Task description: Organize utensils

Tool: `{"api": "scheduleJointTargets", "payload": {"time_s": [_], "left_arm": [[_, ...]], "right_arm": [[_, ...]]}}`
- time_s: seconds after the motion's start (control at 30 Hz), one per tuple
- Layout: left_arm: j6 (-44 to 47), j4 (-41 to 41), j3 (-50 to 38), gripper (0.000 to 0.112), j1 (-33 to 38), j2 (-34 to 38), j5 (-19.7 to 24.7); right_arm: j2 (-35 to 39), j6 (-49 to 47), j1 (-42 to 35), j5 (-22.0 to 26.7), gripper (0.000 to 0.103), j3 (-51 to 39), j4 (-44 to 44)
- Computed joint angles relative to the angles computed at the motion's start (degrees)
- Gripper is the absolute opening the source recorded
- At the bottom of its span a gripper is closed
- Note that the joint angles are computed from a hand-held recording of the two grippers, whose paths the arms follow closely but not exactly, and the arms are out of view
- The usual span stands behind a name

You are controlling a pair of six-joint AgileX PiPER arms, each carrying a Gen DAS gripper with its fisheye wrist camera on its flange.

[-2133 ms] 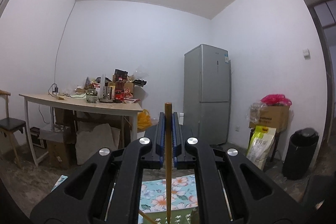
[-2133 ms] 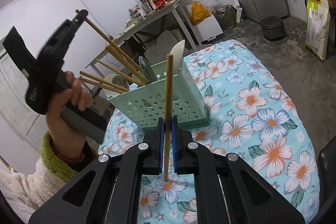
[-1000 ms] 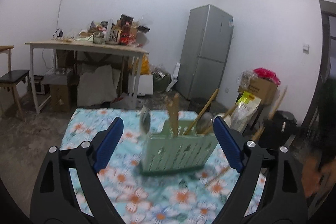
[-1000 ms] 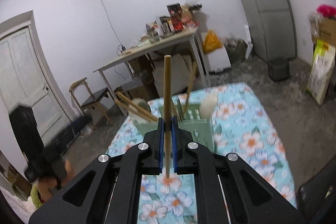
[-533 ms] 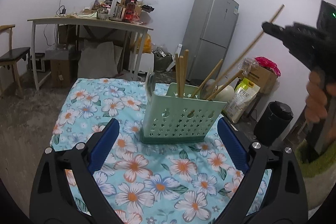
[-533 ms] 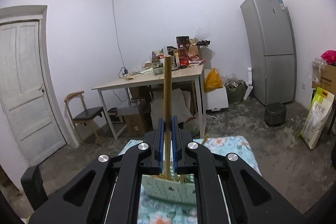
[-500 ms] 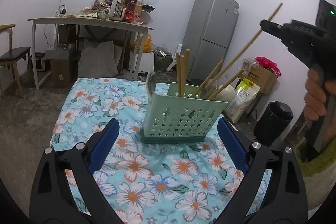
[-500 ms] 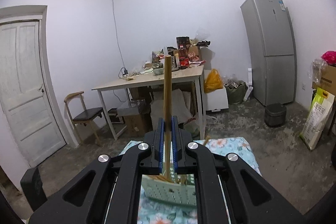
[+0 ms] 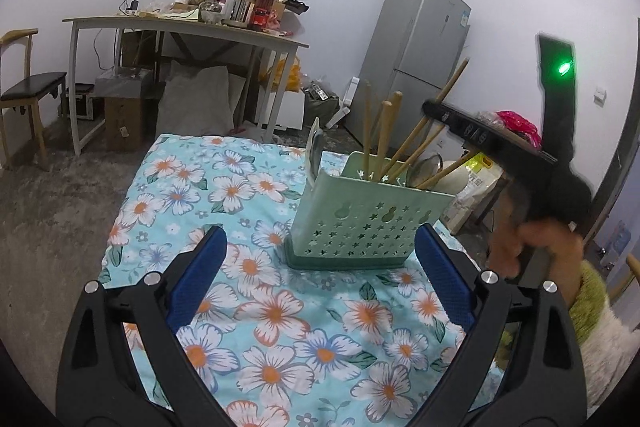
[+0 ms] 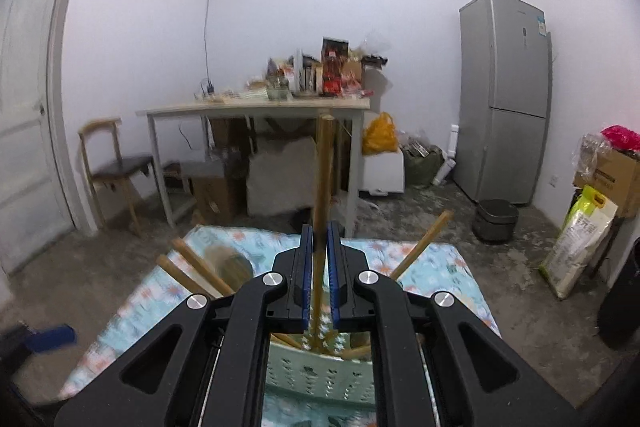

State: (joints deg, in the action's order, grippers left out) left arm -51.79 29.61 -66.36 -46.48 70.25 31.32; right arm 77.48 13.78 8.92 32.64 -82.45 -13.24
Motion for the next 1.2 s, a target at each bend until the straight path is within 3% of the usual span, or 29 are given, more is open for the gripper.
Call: {"api": "scheduleJointTargets", "payload": {"time_s": [0.1, 0.33, 0.43, 0.73, 0.9, 1.03, 1.2], "left_arm": [[-1.82, 2.20, -0.26, 0.091, -1.08, 0.09, 1.18], [-6.53, 6.36, -1.71, 0.091, -3.60, 1.13, 3.89], [-7.81, 7.56, -2.29, 0.093, -4.78, 1.41, 5.33], [-10.93, 10.35, -5.08, 0.094, -8.38, 2.82, 9.56], [-12.99, 11.28, -7.25, 0.094, -10.25, 4.48, 12.82], [-14.37, 11.47, -8.88, 0.095, -11.50, 6.11, 15.36], [-17.14, 14.82, -12.60, 0.095, -13.87, 9.83, 23.35]], "right_arm": [[-0.88, -2.12, -1.39, 0.16, 0.013, 1.00, 3.94], [-4.73, -4.60, -3.47, -0.38, 0.037, 2.56, 7.42], [-7.29, -7.58, -5.29, -0.46, 0.043, 3.38, 11.36], [-15.83, -18.03, -13.62, 0.93, 0.052, 7.68, 26.43], [-22.44, -27.87, -22.20, 6.47, 0.056, 14.45, 36.59], [-24.97, -26.12, -21.91, 10.98, 0.061, 18.79, 31.19], [-26.91, -17.36, -14.74, 13.79, 0.071, 23.40, 19.04]]}}
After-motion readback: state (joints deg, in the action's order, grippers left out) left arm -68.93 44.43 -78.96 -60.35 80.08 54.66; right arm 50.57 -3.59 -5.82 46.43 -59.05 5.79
